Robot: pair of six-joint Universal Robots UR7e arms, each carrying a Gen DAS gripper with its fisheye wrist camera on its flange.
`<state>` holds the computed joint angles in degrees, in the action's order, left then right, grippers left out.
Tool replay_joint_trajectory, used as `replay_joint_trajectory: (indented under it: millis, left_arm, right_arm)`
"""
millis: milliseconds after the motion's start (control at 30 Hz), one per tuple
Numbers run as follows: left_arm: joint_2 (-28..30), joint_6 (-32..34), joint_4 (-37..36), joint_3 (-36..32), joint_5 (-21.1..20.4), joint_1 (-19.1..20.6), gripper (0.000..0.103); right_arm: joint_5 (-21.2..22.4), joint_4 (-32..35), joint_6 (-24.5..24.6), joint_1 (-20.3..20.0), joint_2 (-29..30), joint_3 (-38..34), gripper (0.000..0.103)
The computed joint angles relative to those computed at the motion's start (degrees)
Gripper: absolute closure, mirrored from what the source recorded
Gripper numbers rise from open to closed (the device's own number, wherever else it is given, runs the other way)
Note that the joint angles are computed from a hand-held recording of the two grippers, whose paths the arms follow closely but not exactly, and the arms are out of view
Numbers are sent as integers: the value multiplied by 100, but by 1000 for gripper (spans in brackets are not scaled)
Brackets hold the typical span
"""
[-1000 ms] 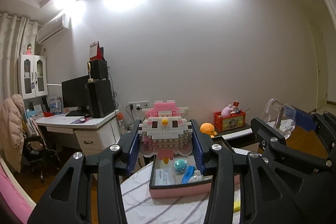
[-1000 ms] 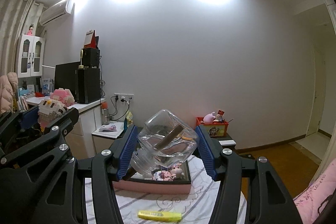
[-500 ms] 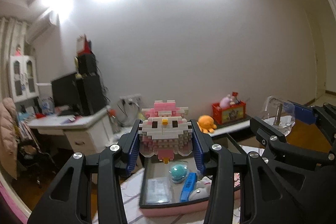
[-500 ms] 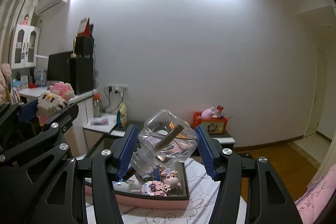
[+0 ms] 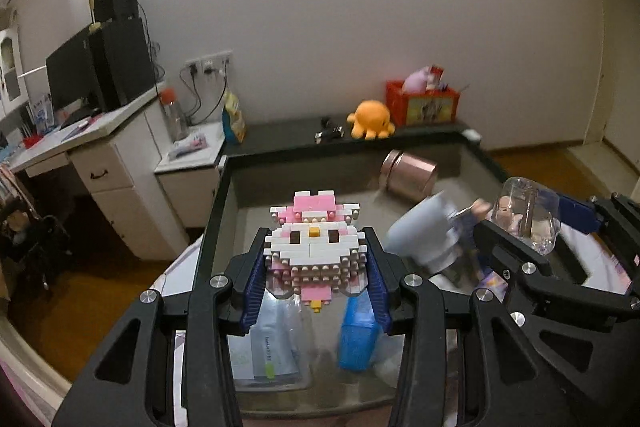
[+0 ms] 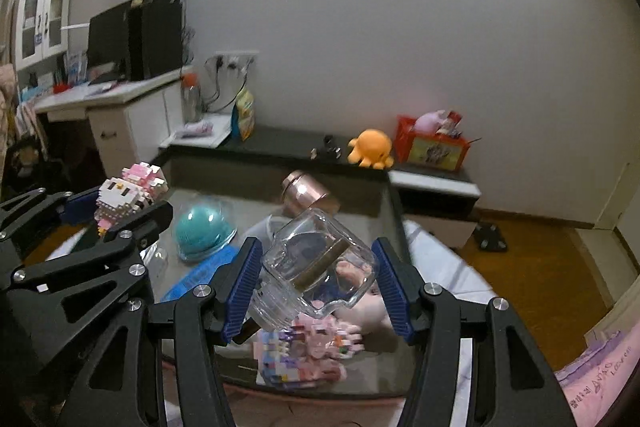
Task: Organize rigid objects
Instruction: 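Open both tools to drop the block cat and glass jar into the box, then move both tools back toward the hair clip and highlighter on the bed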
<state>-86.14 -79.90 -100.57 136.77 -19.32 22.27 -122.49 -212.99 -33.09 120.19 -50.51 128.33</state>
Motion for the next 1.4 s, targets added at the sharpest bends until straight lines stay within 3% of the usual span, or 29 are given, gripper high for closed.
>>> replay_joint_trajectory:
  millis: [100,200,267,333,400,500,733,833,1067,1233,1400]
  left_arm:
    - [29,308,-400,66,-43,131,59]
    - [34,252,-357,75,-21,202,53]
    - [-10,-91,-12,51,-10,207,35]
    - [-99,-722,636,-19,29,164,25]
    - [-223,-781,703,0,66,146,20]
    - [-401,-1406,1344,-75,-24,-108,13]
    - [-521,-3843,4243,-523,-383,-1298,0]
    - [-405,-4496,5073,-679,-720,-1855,0]
    - [-63,-5588,6251,-913,-1618,-3219,0]
    - [341,-6171,6662,-1116,-2260,-4150,0]
    - [699,-6503,6870,-1269,-2626,-4774,0]
  right_arm:
    - [60,209,-13,-108,92,-108,44]
    - [156,446,37,-207,120,-206,44]
    - [143,376,-44,-225,178,-217,44]
    - [173,418,-1,-251,149,-204,39]
    - [122,349,86,-264,115,-185,22]
    - [261,377,186,-284,-69,-98,21]
    - [405,278,410,31,-766,350,17]
    - [418,160,456,249,-1104,574,0]
    - [363,-239,382,877,-1756,1215,0]
    - [-77,-903,209,1426,-1986,1659,0]
    - [-416,-1328,260,1972,-2304,2018,0]
